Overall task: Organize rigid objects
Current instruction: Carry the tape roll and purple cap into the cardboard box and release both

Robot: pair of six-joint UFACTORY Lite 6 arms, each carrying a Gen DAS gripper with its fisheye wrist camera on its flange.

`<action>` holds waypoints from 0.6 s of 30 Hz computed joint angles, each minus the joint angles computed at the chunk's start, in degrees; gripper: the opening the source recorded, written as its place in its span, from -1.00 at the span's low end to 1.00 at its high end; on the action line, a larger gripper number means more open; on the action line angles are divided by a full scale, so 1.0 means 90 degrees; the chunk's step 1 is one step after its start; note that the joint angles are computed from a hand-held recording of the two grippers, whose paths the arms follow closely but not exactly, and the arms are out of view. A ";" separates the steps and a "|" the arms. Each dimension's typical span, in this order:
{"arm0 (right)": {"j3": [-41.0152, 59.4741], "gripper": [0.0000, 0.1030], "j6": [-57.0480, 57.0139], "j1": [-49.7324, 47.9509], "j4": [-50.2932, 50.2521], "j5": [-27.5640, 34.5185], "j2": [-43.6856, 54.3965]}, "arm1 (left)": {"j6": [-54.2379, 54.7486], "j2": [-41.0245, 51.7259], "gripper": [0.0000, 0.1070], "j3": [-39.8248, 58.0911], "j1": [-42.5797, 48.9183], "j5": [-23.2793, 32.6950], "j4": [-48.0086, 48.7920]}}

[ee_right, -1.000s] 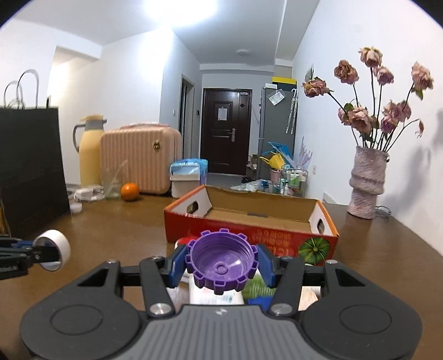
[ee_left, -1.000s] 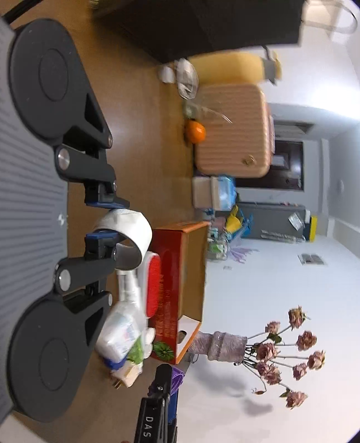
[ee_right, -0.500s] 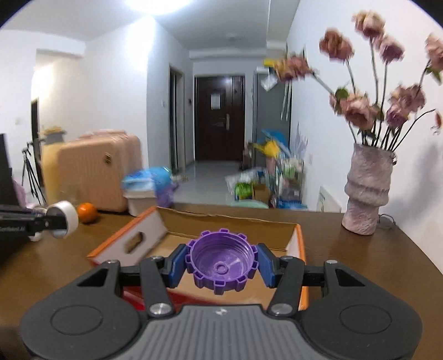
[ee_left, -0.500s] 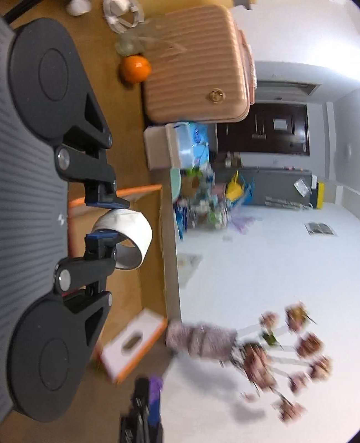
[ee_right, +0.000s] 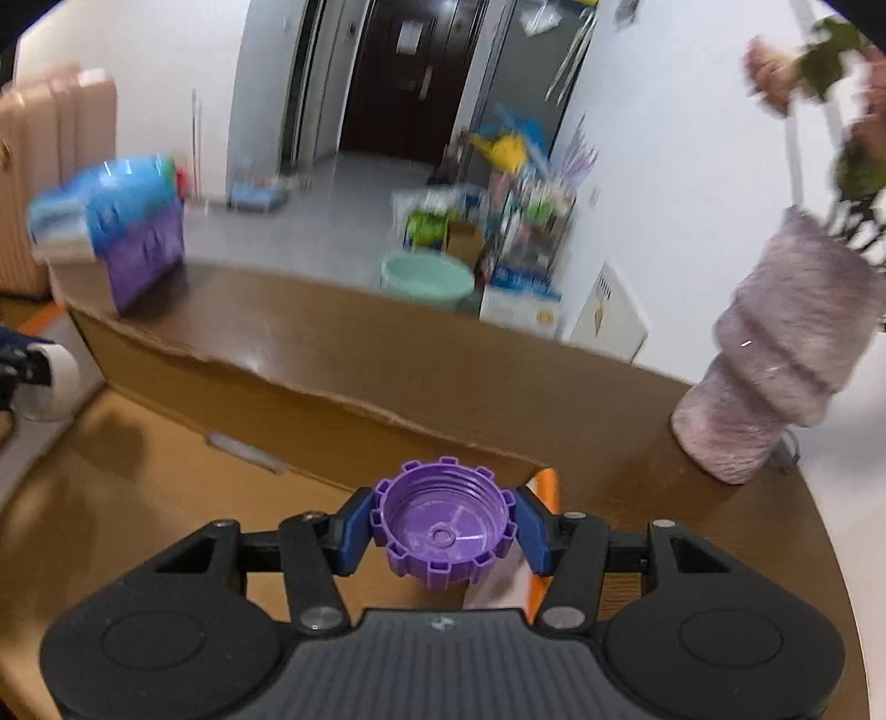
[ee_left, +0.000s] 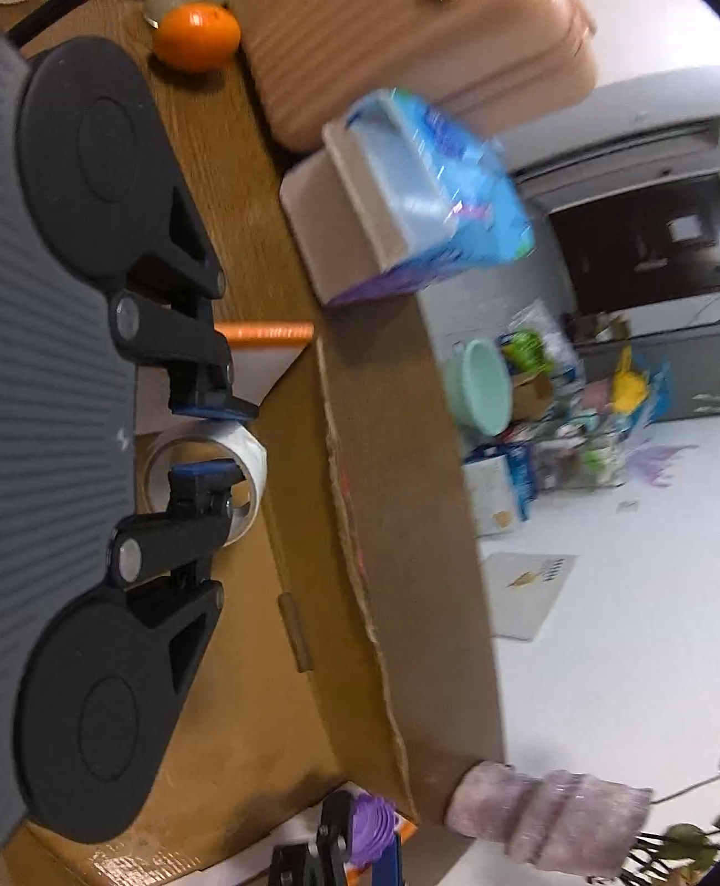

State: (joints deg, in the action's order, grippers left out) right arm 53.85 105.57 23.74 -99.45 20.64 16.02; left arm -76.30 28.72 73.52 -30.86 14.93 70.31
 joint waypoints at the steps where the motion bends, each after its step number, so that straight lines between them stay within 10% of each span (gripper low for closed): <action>1: 0.0268 0.03 -0.0357 -0.0018 0.0239 -0.0040 0.0332 | 0.0058 0.0104 -0.71 0.0056 0.0003 0.0077 -0.0015; 9: 0.0796 0.32 -0.0930 0.0400 0.0651 0.0543 0.1035 | -0.1610 -0.0139 -0.43 -0.0400 -0.0129 0.0239 0.1608; 18: -0.0697 0.49 -0.1944 0.0912 0.2085 0.0756 -0.1531 | -0.1016 -0.3280 -0.24 -0.2695 -0.0558 0.0557 0.0767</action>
State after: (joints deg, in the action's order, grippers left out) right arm 47.58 88.07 31.94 -80.69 27.44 2.24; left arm -85.45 -0.80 49.26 -35.88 19.94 77.22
